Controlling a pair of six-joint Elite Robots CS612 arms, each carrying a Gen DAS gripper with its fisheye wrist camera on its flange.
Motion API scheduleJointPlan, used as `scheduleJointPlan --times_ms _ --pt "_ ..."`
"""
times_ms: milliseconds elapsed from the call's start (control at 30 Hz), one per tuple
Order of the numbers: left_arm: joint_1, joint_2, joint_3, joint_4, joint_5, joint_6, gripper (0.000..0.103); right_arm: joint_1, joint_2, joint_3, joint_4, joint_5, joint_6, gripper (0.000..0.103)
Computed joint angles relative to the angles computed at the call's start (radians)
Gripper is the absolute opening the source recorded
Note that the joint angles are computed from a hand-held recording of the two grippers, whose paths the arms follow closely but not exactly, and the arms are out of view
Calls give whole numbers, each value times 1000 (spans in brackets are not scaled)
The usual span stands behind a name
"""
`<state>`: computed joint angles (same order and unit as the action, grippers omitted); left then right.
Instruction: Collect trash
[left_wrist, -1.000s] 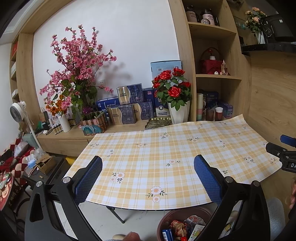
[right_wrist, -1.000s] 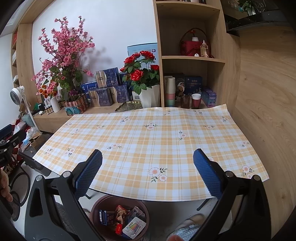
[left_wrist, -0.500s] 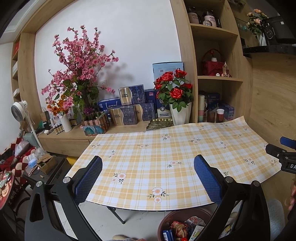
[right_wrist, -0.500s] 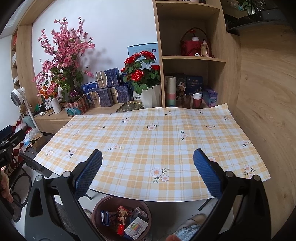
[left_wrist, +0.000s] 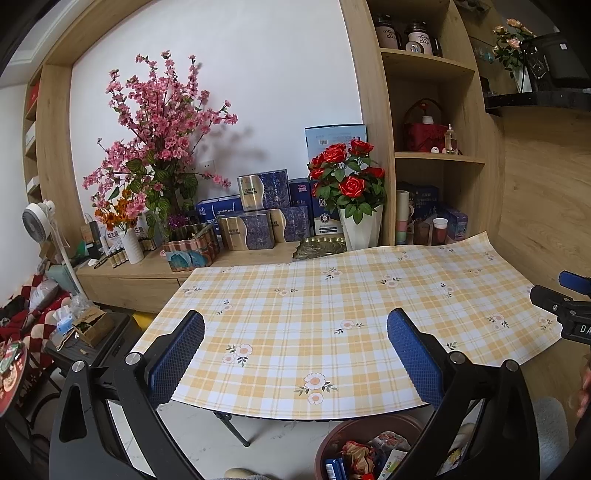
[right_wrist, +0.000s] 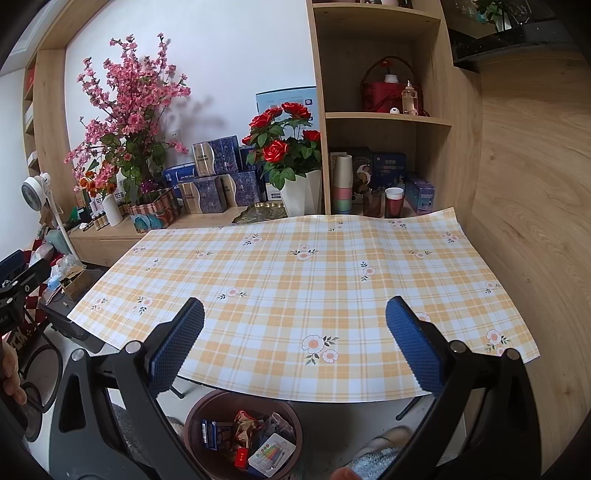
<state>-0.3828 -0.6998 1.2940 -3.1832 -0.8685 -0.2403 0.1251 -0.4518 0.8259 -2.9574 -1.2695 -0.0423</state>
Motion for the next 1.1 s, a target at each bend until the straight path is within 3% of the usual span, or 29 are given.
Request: scheduleJointPlan --times_ms 1100 --pt "-3 7 -9 5 31 22 97 -2 4 -16 11 -12 -9 97"
